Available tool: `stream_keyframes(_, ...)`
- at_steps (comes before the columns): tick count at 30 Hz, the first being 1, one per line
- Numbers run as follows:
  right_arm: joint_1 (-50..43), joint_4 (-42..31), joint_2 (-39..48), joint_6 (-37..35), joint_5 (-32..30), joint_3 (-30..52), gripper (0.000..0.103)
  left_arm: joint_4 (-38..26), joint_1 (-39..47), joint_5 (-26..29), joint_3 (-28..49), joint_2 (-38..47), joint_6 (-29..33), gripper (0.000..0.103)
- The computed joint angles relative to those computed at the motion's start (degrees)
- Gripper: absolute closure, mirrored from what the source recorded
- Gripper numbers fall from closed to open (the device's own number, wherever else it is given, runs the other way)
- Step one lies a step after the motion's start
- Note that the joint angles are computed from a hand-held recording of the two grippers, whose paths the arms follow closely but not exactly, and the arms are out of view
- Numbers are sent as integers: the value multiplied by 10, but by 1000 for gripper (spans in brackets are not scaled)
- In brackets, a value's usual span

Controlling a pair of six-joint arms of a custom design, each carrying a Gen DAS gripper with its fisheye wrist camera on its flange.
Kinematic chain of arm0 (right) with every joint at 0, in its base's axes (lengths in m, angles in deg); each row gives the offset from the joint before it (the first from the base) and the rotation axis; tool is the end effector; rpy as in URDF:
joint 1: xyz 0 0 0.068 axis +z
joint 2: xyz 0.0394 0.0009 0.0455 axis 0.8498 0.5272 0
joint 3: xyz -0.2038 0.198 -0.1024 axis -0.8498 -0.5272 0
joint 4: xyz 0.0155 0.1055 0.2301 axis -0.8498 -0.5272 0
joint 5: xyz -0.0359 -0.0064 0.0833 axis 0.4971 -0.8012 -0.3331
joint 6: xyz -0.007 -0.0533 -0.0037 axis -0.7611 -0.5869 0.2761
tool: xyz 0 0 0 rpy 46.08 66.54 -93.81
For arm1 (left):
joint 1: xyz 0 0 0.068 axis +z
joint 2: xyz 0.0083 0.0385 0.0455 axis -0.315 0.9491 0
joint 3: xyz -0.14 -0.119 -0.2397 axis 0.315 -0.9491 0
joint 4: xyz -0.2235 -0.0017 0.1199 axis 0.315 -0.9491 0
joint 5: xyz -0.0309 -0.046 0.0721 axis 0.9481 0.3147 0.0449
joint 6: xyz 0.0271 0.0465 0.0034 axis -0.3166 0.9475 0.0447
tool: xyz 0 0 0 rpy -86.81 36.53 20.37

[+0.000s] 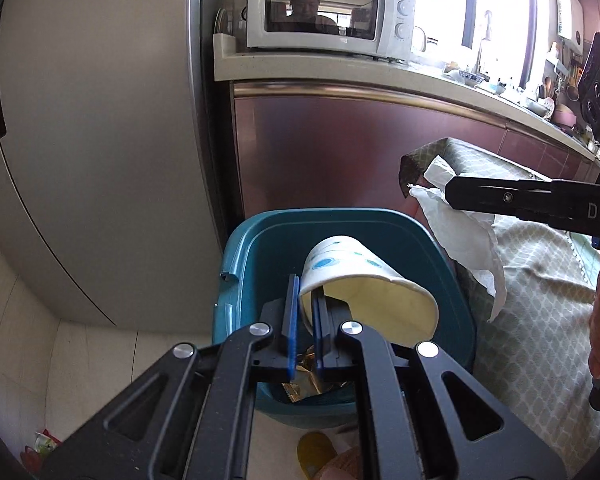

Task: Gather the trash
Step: 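Open both tools to drop the cup and tissue into the teal bin, then move both open tools back over the table trash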

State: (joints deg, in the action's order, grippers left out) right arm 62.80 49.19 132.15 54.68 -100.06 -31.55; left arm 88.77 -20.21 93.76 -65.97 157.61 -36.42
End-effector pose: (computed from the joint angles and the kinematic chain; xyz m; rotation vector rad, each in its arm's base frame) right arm 0.3456 0.0442 0.1152 -0.2814 2.2944 0.6122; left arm 0.2384 -0.0117 0.0931 0.1485 2.3007 -0.1196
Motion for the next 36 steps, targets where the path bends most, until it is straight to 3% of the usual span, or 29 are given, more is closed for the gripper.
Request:
stream_keyframes(8,9,-26,30,11,25,33,78,8,-30,-39,55,86,-11,95)
stream_keyframes(11,7,-17,24,12,26,24,77,5,-42,-49,71,109,-14,87)
stream_keyframes(18,-20,-1,-9,10,-3,-24,76,32,-60,-58,54,109,-27,86)
stream_keyframes(23,-52,19,-64,-6,-37,-87,71,47,-78,-45,-2,25,-34,82)
stream_keyframes(28,-100,23,-159,-48,-72,-171,66,12,-131,-36,-43,-105,-51,73)
stream_keyframes(33,-192,-25,-266,-105,-129,-233,64,-43,-229,-44,-58,-212,-75,67)
stream_keyframes(36,-283,-87,-326,-161,-179,-256,63,-61,-320,-81,-55,-239,-98,65)
